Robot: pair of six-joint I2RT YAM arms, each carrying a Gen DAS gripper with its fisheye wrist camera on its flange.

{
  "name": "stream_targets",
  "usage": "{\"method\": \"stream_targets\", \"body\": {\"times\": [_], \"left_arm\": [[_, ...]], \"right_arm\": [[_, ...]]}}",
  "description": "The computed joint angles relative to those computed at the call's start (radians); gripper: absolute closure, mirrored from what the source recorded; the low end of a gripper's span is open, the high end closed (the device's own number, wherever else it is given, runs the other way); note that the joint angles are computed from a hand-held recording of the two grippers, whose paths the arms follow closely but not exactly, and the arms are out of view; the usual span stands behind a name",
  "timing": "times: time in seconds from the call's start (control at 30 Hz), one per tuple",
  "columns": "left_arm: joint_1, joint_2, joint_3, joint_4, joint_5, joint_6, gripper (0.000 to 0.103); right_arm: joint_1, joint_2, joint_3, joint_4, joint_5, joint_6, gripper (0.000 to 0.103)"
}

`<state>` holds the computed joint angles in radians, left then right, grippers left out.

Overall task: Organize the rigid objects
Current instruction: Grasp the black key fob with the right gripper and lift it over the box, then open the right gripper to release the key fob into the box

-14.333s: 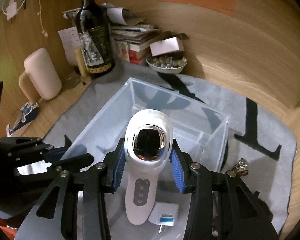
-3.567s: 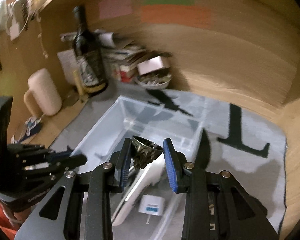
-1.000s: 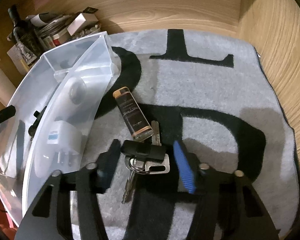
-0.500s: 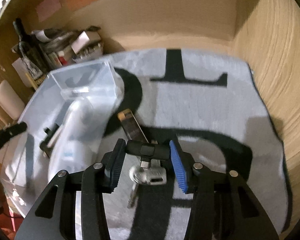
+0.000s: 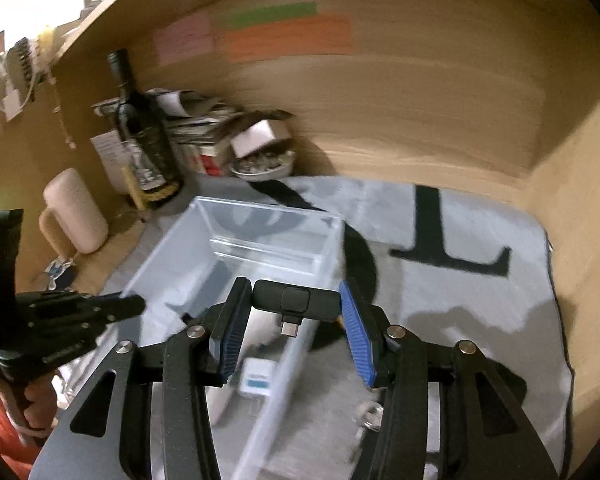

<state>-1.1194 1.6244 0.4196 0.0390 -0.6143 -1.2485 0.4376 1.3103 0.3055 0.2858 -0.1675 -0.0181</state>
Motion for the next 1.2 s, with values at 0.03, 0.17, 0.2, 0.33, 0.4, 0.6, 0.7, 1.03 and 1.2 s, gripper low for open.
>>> {"method": "stream_targets", "body": {"times": [0.03,0.17,0.2,0.33,0.4,0.6,0.7,1.03,1.2], "left_arm": [[0.0,0.001,0.0,0.0,0.0,0.0,0.094],[-0.001,0.001,0.001,0.0,0.0,-0.001,0.094],[-0.001,0.002,0.002,0.0,0.0,-0.002,0.094],[-0.002,0.005,0.008,-0.001,-0.001,-0.001,0.094],[-0.001,0.004,0.006,-0.001,0.0,-0.002,0.094],[0.0,0.003,0.009,0.005,0.003,0.0,0.094],[0.0,0.004,0.009,0.004,0.003,0.001,0.094],[-0.001,0.005,0.011,0.002,0.001,-0.001,0.094],[-0.002,0.004,0.01,0.004,0.001,-0.002,0.094]], "right_arm": [[0.015,0.008,0.007,0.002,0.004,-0.001,0.061],[0.081,0.053,0.038,0.005,0.035,-0.005,0.061],[0.095,0.069,0.048,0.005,0.042,-0.009,0.061],[0.125,0.129,0.085,-0.001,0.056,-0.005,0.061],[0.136,0.163,0.108,-0.012,0.054,-0.007,0.061],[0.167,0.211,0.137,-0.029,0.06,-0.012,0.061],[0.178,0.221,0.143,-0.033,0.07,-0.015,0.061],[0.164,0.147,0.108,-0.044,0.083,-0.021,0.054],[0.125,0.08,0.082,-0.06,0.099,-0.039,0.05]]}}
